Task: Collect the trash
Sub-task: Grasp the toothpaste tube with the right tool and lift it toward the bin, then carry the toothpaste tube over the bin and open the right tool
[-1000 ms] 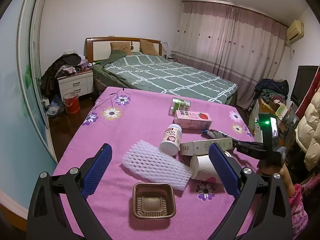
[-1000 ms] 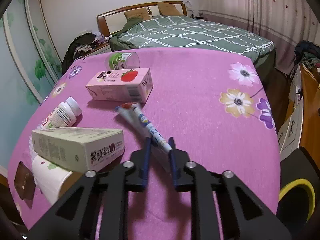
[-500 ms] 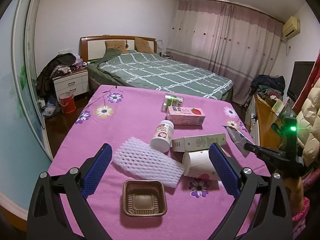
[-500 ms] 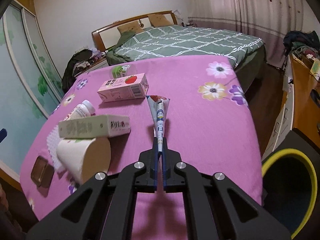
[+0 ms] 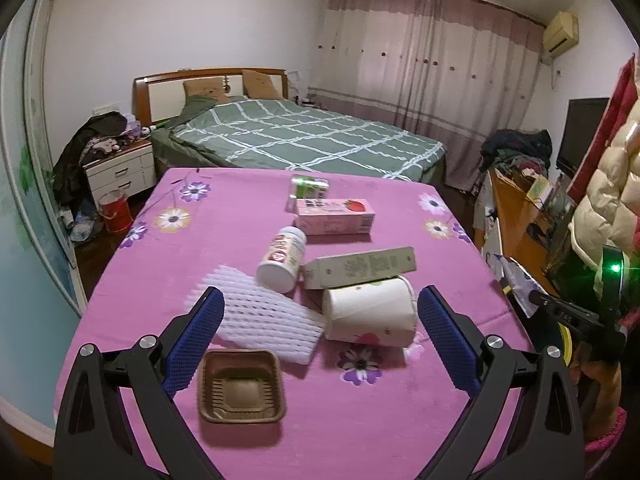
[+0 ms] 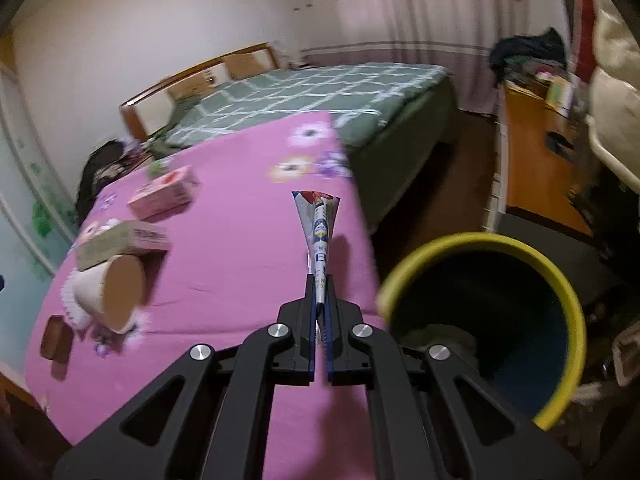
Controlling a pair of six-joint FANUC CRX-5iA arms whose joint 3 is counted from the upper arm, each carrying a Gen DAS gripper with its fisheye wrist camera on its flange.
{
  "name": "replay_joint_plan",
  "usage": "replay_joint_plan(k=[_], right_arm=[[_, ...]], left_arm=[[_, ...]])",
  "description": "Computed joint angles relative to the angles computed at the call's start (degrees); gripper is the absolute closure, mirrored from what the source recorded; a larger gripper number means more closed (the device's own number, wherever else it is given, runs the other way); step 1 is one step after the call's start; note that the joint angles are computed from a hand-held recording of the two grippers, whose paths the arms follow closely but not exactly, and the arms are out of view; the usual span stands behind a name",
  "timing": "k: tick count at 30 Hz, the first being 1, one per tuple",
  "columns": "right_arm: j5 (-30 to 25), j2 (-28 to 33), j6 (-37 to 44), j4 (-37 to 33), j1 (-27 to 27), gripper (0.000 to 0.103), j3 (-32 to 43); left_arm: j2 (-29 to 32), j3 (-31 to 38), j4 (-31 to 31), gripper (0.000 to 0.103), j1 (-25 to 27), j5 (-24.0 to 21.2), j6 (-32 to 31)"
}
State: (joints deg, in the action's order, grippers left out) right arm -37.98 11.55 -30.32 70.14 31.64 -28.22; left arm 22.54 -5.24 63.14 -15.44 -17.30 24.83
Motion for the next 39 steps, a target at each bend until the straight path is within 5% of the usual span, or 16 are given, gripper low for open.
replay_joint_plan(k=[14,25,39], right_arm=[[-8.15,-4.86,-7.07,-5.41,1.04,0.094,-7.77],[-7.69,-5.12,-9.04,-4.32,0.82,0.082,-8.49],[-5.44,-4.69,-9.65,-3.88,-0.02,0.082,-8.71]], left_arm=[[1.91,3.55,-10.07,0.007,-0.81,-4.06,7.27],[4.33,7.15,-16.3,0.007,-0.71,-7.61,13.16],[13.33,19.93,-27.71,0.007,-1.61,-13.23,25.5]])
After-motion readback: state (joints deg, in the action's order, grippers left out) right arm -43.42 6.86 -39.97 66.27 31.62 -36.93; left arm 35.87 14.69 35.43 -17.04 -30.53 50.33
